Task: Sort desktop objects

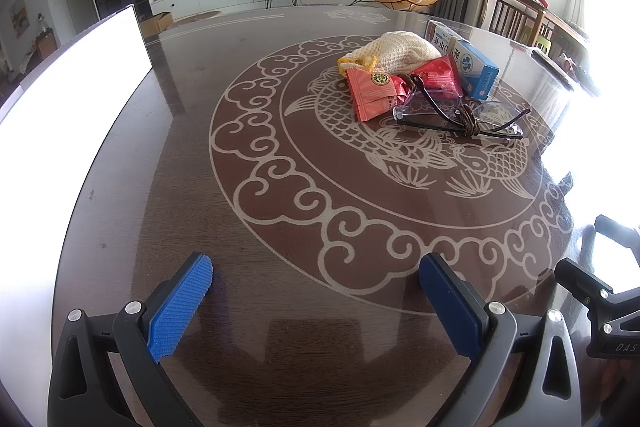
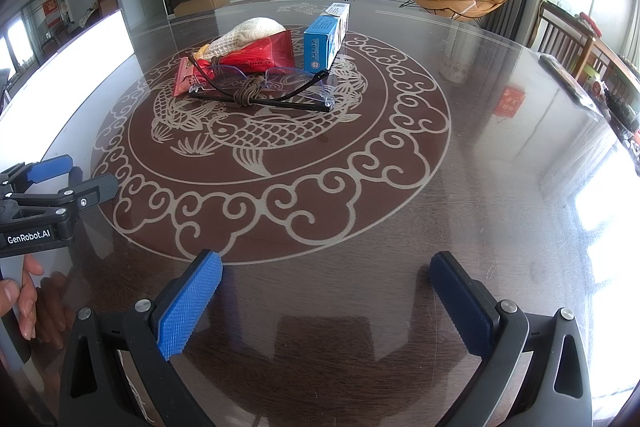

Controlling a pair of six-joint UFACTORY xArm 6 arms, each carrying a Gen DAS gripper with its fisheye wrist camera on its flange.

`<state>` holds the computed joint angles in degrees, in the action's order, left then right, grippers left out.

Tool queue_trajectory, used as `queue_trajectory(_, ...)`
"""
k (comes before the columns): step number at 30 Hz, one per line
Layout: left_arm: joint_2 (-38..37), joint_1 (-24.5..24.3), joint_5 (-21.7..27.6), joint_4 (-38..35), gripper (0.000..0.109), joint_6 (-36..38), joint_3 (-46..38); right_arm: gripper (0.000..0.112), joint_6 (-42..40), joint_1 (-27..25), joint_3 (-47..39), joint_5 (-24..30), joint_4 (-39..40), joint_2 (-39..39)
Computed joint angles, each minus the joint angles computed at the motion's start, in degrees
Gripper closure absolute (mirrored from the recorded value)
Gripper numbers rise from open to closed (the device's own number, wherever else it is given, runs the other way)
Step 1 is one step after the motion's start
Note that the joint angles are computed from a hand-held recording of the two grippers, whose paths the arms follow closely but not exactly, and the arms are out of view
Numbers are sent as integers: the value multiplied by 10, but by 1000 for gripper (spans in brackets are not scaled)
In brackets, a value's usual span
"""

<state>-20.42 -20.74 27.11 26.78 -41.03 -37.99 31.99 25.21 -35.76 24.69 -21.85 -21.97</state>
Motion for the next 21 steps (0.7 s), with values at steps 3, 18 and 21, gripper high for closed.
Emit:
queue_trajectory(3, -8, 3, -3, -31, 6, 43, 7, 9, 0, 0, 1, -1, 0, 0)
queue_trajectory(18, -80, 45, -18, -102, 6, 161, 72, 9, -184, 13, -307, 44, 200, 219)
queue_trajectory(21, -80, 46, -21, -104, 6, 164, 74, 10, -129, 23, -414, 84, 148, 308)
